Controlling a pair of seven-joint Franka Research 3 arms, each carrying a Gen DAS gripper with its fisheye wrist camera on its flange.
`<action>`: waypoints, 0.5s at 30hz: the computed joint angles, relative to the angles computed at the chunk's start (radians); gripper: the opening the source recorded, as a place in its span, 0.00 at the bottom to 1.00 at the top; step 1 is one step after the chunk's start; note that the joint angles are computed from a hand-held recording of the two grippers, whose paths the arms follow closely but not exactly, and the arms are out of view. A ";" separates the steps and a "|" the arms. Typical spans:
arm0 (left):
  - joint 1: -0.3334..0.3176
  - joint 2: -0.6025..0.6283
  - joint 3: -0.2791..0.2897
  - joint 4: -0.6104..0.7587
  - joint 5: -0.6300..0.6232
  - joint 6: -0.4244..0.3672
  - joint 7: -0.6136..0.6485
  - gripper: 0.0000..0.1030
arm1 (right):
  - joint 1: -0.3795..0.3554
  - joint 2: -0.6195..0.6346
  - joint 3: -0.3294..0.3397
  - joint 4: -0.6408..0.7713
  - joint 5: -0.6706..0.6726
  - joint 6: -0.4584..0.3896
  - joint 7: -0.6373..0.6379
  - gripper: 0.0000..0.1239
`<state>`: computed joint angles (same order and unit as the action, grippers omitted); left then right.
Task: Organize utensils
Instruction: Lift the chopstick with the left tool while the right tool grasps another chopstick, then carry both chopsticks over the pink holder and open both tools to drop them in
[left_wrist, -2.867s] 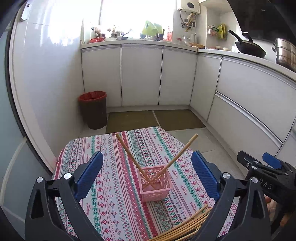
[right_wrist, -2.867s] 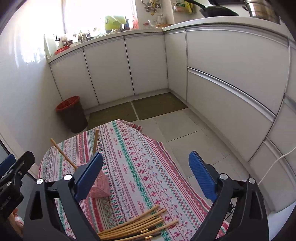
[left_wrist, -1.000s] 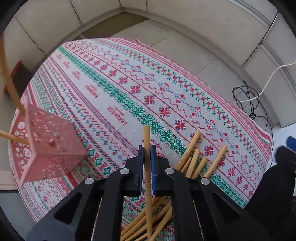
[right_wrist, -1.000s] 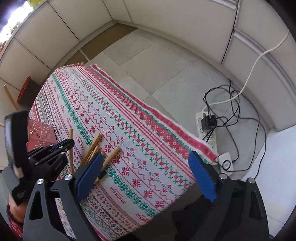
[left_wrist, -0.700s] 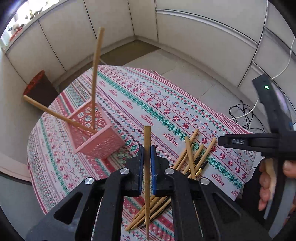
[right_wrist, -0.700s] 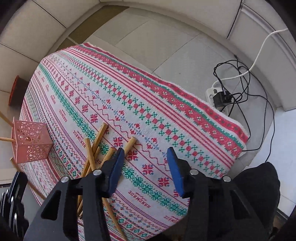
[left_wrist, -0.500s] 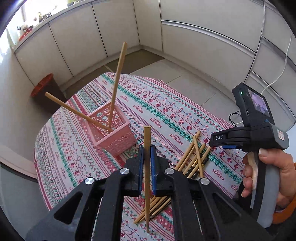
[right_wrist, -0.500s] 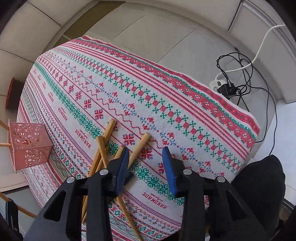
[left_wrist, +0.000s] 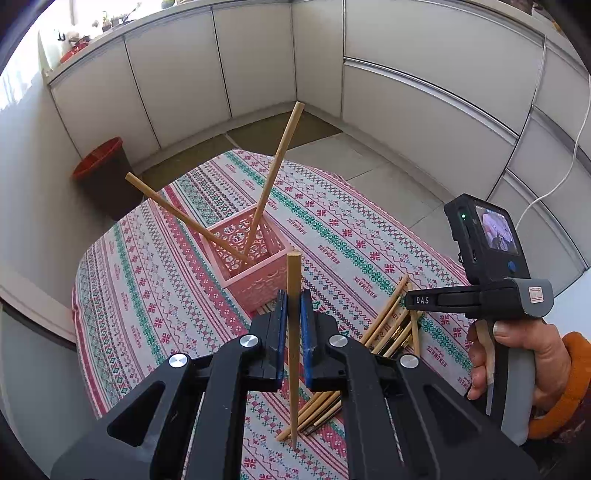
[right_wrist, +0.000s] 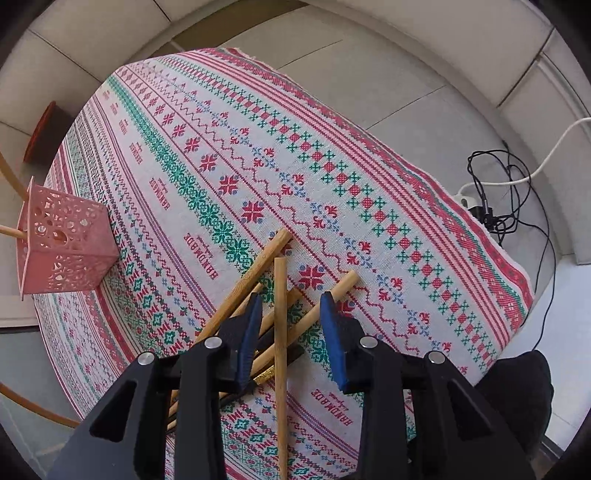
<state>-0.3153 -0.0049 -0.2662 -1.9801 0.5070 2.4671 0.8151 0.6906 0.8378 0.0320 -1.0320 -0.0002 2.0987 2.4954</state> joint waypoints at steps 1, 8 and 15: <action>0.001 -0.001 0.001 0.000 -0.002 -0.002 -0.001 0.06 | 0.001 0.004 0.000 0.003 -0.005 0.007 -0.010 0.22; -0.001 -0.001 0.000 0.010 0.002 -0.032 -0.017 0.06 | -0.001 0.025 -0.001 0.012 0.001 0.058 -0.052 0.06; 0.005 -0.059 -0.002 -0.031 0.002 -0.028 -0.058 0.06 | -0.003 -0.137 0.004 -0.243 0.005 0.274 -0.058 0.06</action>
<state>-0.3099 -0.0637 -0.2685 -2.0114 0.5094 2.4391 0.7571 0.6878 0.7009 0.0363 -1.2748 0.0049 2.3725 2.4376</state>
